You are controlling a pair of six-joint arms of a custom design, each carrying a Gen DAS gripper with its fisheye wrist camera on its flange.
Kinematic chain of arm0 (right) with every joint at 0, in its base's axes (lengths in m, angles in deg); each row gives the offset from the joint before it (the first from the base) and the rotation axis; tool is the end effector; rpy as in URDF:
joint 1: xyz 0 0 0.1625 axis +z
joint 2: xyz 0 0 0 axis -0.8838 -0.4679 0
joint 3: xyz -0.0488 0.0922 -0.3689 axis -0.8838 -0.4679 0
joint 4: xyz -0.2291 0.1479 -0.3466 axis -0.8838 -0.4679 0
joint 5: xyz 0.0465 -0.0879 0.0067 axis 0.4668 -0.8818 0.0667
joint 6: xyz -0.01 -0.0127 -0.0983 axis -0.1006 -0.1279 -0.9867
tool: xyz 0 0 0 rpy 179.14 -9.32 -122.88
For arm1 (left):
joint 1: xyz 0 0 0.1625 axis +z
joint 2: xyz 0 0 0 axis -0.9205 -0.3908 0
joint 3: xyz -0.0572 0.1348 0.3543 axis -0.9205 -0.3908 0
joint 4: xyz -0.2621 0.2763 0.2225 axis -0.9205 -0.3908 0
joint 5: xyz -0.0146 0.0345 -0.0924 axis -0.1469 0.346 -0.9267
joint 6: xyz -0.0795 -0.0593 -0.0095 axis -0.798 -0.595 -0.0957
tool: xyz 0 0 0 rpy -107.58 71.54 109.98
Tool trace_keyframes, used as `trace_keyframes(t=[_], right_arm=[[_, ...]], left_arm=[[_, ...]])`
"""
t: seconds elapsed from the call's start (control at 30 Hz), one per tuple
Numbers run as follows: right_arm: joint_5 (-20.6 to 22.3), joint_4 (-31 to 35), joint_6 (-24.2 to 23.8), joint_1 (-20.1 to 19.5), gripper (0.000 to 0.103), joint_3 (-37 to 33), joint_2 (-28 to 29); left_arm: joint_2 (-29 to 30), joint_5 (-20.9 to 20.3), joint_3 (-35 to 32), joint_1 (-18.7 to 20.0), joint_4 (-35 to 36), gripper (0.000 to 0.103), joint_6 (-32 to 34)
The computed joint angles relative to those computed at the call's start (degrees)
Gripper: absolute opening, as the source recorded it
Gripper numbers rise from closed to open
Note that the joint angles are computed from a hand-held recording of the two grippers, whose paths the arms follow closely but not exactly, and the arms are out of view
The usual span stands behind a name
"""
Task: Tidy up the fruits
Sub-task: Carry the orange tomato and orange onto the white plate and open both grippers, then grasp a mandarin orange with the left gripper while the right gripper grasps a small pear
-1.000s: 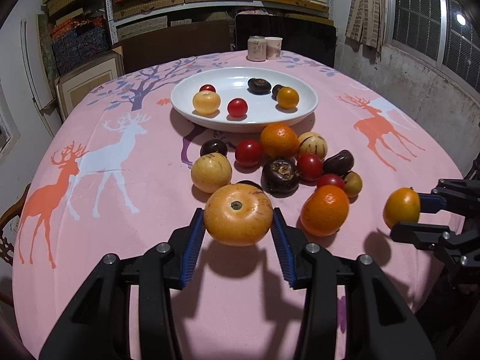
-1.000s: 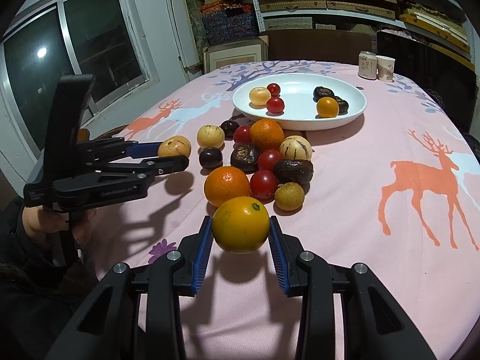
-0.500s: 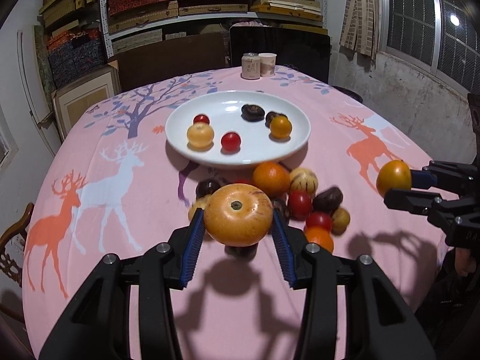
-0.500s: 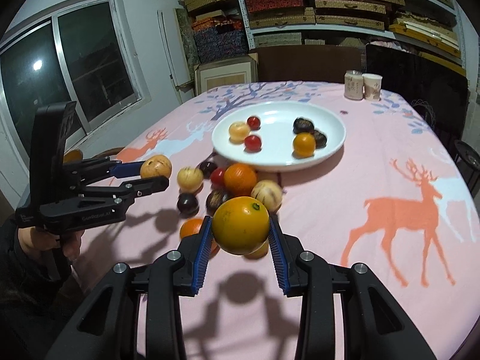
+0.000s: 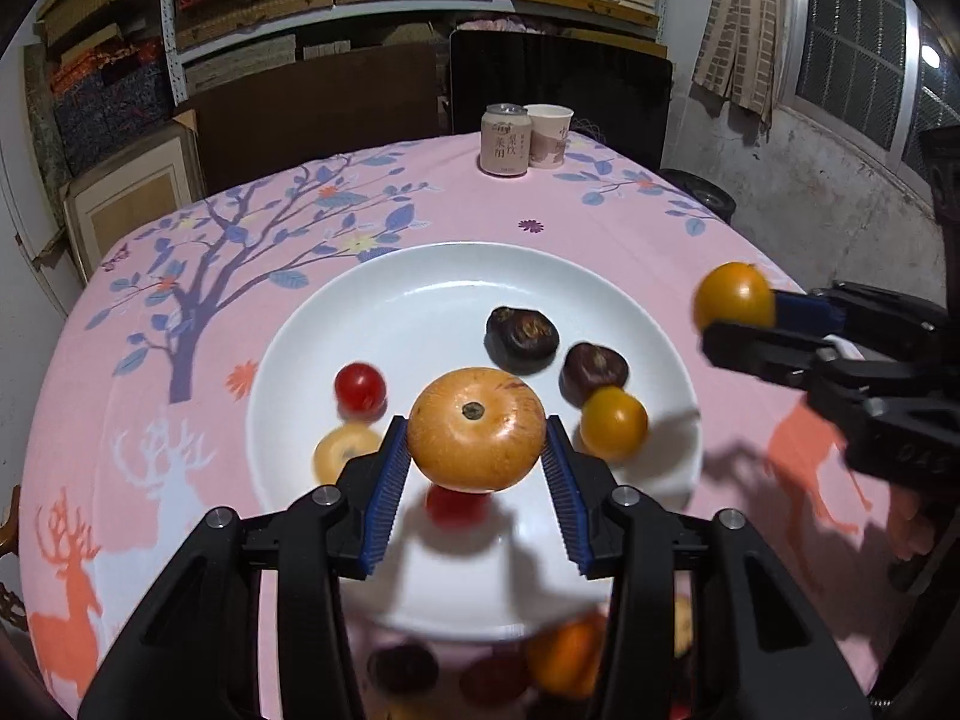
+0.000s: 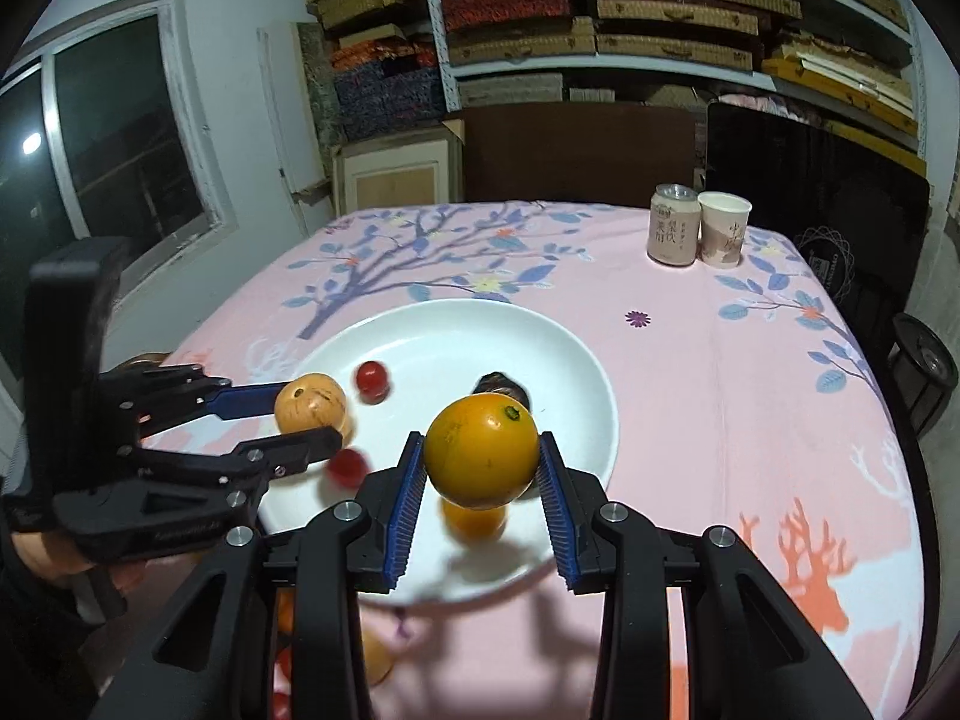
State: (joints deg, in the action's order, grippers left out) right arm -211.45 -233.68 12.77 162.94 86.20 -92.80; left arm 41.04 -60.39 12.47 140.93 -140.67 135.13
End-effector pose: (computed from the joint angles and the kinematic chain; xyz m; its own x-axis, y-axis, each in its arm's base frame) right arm 0.2106 -0.7317 0.0086 -0.7874 0.2104 0.5794 -0.3443 0.6295 -0.6965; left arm -0.0854 -0.8703 0.1210 -0.4291 0.8061 -0.4076 0.8893 0.4561 -0.0342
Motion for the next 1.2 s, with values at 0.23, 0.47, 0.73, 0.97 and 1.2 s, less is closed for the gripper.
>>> trace_keyframes(t=[0.23, 0.47, 0.73, 0.97, 1.2], right_arm=[[0.86, 9.67, 4.02, -4.06, 0.038, -10.53, 4.35], [1.84, 8.59, 1.57, -4.56, 0.05, -13.89, 6.33], [0.98, 1.25, 1.33, -2.36, 0.05, -5.14, 2.37], [0.51, -5.11, 4.52, 1.54, 0.05, 7.2, -0.81], [-0.48, -14.11, 6.06, 5.59, 0.05, 15.09, 1.38]], left_arm=[[15.15, 5.59, -21.63, -0.59, 10.02, 0.044, -1.71], [18.09, 7.68, -25.91, -0.49, 11.3, 0.063, -1.78], [1.95, 1.36, -2.71, -0.11, -1.76, 0.081, 0.43], [-13.66, -2.4, 16.67, 2.39, -6.67, 0.082, 3.98], [-23.23, -3.51, 28.5, 6.49, -6.9, 0.083, 6.92]])
